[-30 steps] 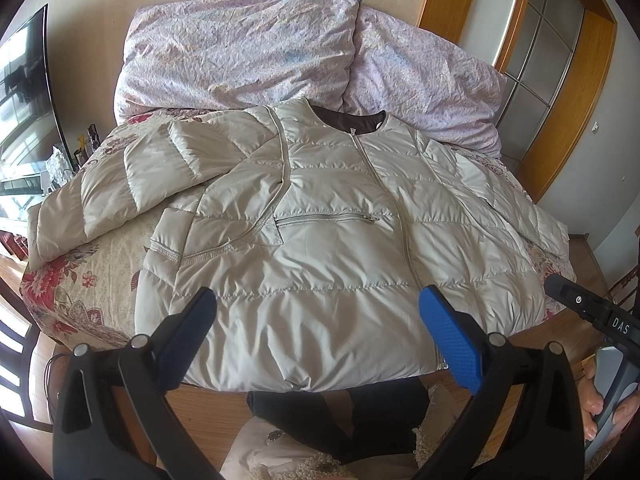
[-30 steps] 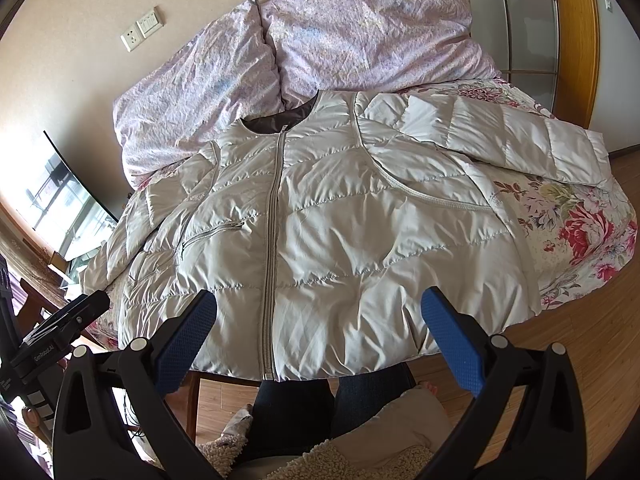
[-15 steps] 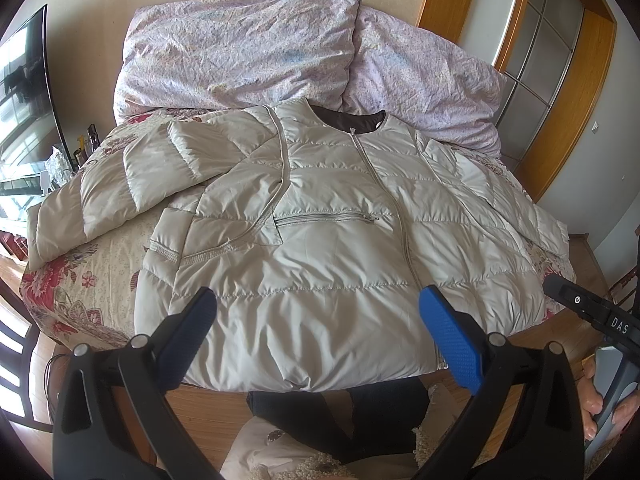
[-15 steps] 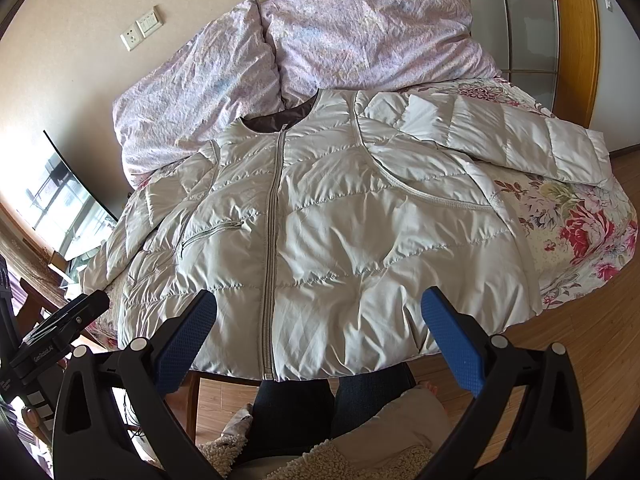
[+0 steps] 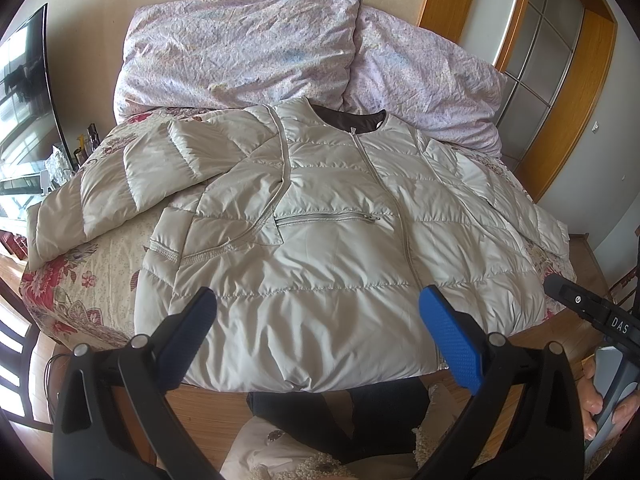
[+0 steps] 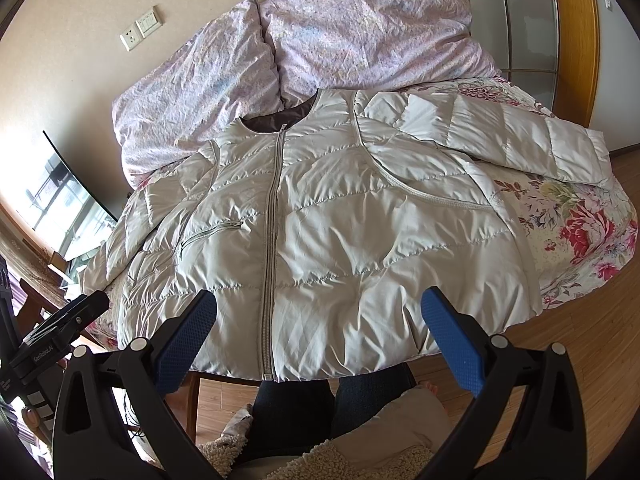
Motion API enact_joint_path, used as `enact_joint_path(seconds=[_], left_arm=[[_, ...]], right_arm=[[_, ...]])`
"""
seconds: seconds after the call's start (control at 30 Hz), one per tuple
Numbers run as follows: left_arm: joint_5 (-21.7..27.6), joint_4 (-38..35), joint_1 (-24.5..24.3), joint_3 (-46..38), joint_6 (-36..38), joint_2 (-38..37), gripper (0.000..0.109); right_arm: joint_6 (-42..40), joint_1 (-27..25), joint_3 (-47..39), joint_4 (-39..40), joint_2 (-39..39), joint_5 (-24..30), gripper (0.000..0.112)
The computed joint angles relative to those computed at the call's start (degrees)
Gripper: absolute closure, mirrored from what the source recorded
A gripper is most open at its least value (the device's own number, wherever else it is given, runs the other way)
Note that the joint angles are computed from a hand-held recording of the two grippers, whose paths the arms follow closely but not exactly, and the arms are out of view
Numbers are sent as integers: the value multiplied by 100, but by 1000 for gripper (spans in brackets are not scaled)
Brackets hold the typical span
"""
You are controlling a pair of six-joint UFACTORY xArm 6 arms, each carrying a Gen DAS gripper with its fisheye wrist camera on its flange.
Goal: Fold large clothes
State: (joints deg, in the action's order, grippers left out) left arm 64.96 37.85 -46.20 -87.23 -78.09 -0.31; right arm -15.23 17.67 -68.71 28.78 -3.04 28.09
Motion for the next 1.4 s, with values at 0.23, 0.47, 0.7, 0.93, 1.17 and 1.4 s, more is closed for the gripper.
enact_joint_path(seconds=[0.23,0.47,0.7,0.93,1.17,1.4], left_arm=[[1,-3,1,0,-2,1,8],[-4,-3,2,1,3,0,8],[66,-47,-13,-50,36,-12,8],[-176,-231,287,0,210,105,8],[-578,-667,681,112,451,204,8],[-1734,-1646,1253,655,936,147,8]], right_arm=[[-9,-5,-5,12,14,-1,11],[-1,-9,-16,10,19,16,11],[122,4,-80,-111,75,22,11],[473,-102,-637,-381,589,158,11],[429,-456,-1041,156,1242,-838,11],[2468,-1579,-2493,-108,2542,-581,11]])
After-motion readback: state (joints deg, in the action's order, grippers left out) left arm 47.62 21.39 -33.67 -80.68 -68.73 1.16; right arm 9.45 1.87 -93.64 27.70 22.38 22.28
